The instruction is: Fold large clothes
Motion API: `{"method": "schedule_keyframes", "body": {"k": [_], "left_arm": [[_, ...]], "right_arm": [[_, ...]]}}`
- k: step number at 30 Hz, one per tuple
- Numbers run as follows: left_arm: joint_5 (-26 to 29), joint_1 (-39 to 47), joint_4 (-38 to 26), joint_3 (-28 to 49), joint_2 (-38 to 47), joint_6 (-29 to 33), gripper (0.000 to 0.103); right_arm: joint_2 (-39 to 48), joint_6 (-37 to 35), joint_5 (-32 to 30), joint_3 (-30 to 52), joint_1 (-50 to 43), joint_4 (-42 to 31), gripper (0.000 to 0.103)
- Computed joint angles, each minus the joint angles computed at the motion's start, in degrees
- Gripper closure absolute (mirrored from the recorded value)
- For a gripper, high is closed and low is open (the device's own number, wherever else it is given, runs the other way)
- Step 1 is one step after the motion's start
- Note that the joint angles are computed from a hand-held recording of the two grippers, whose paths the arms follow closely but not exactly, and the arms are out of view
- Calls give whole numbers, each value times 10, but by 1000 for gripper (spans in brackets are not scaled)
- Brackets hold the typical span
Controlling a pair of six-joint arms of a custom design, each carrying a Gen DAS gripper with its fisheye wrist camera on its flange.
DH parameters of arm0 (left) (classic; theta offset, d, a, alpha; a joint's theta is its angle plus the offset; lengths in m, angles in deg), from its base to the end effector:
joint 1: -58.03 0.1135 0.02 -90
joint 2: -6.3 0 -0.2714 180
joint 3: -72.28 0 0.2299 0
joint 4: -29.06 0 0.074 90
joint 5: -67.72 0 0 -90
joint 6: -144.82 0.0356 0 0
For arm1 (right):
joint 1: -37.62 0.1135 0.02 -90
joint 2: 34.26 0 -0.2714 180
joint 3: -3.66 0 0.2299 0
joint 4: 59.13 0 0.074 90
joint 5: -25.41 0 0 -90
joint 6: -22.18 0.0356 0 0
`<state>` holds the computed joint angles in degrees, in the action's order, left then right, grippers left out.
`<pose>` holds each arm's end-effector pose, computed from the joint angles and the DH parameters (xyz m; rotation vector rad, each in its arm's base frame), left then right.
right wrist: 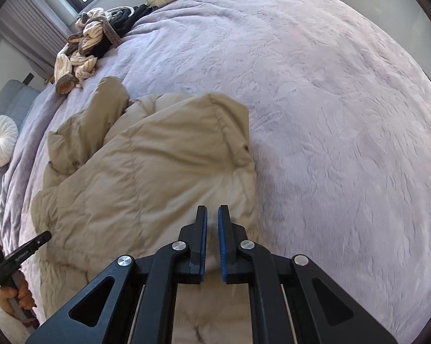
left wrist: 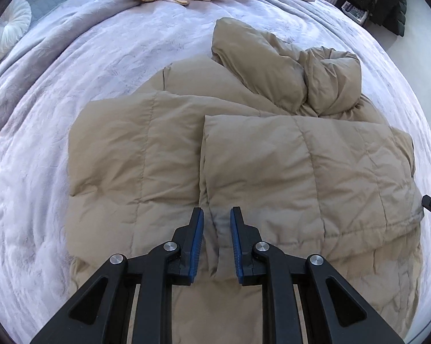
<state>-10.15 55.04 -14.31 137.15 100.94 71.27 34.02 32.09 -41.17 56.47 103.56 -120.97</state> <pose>0.2723 -0.0217 0.1657 0.5190 2.7671 -0.2481 0.0800 0.1445 0.2002 0.8485 2.5649 0.2291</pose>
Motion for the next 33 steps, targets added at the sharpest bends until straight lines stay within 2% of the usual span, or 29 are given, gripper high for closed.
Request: {"method": "schedule_keyframes", "body": {"k": [10, 17, 18, 19, 20, 21, 23, 29, 31, 32, 33], "left_arm": [[7, 50, -41, -56, -91, 50, 82], [18, 117, -99, -76, -108, 110, 82], [18, 128, -107, -80, -111, 121, 79], [18, 138, -117, -84, -116, 132, 67], [17, 148, -123, -90, -126, 139, 29], [20, 162, -129, -96, -139, 145, 17], [32, 189, -154, -99, -160, 177, 17], [21, 240, -206, -94, -192, 236, 17], [22, 262, -222, -86, -199, 255, 12], [25, 278, -230, -83, -204, 266, 11], [25, 284, -233, -82, -209, 269, 11]], "right_arm": [[52, 140, -1, 56, 128, -43, 94], [117, 235, -8, 124, 218, -91, 94], [120, 246, -10, 127, 227, -90, 94], [127, 260, -13, 132, 238, -89, 94], [133, 272, -16, 136, 247, -88, 94], [141, 283, -17, 143, 256, -87, 94], [157, 306, -21, 155, 275, -81, 94], [186, 351, -35, 179, 307, -64, 94], [193, 360, -37, 193, 314, -69, 94], [195, 361, -37, 200, 317, -73, 92], [196, 362, -38, 208, 319, -81, 83]]}}
